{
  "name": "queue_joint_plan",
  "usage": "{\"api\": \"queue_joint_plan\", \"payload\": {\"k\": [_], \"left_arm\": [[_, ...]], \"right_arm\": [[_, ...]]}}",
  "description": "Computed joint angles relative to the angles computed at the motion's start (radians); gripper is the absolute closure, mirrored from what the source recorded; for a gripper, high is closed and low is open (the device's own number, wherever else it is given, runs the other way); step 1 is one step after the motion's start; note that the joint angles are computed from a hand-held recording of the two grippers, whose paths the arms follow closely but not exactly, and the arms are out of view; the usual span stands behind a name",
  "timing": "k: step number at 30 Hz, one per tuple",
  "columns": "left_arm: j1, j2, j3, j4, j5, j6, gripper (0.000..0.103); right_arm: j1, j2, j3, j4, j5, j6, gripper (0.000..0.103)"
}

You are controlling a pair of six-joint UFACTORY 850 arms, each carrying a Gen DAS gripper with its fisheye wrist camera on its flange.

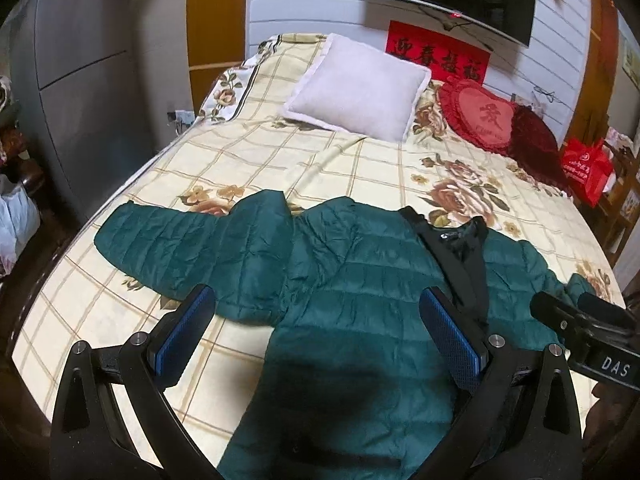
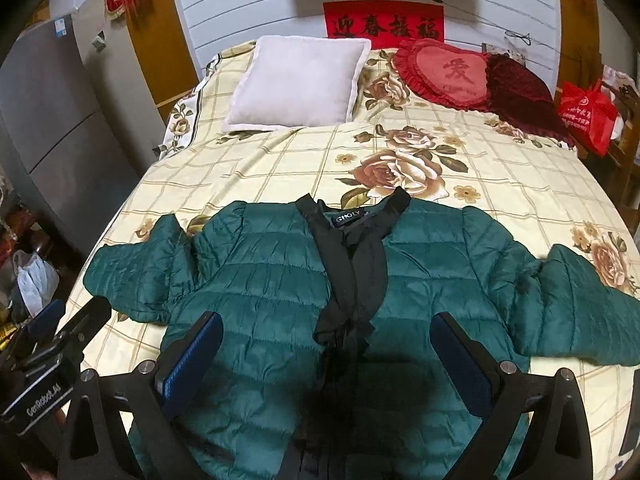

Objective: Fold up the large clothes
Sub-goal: 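Move the left tool toward the jacket's side edge and sleeve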

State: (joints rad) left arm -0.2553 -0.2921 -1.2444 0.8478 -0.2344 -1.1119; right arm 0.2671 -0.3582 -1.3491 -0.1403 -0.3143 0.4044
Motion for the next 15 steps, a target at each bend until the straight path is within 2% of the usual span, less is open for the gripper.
{"api": "queue_joint_plan", "payload": {"k": [2,7,15], "left_arm": [[0.012,-0.024,-0.022,-0.052,0.004,0.048,0.001],[0.036,-0.079,-0.065,-0.036,0.008,0.038,0.001],[0.071,-0.166,-0.126,-0.133,0.007,0.146,0.001]], "right_arm": [[0.001,-0.025,-0.023,-0.015,-0.005,0.013,0.0],[0.0,-0.097,-0.087,0.013,-0.009,-0.01,0.0],[0.002,-0.209,-0.177,0.082,-0.021,-0.08,0.0]]}}
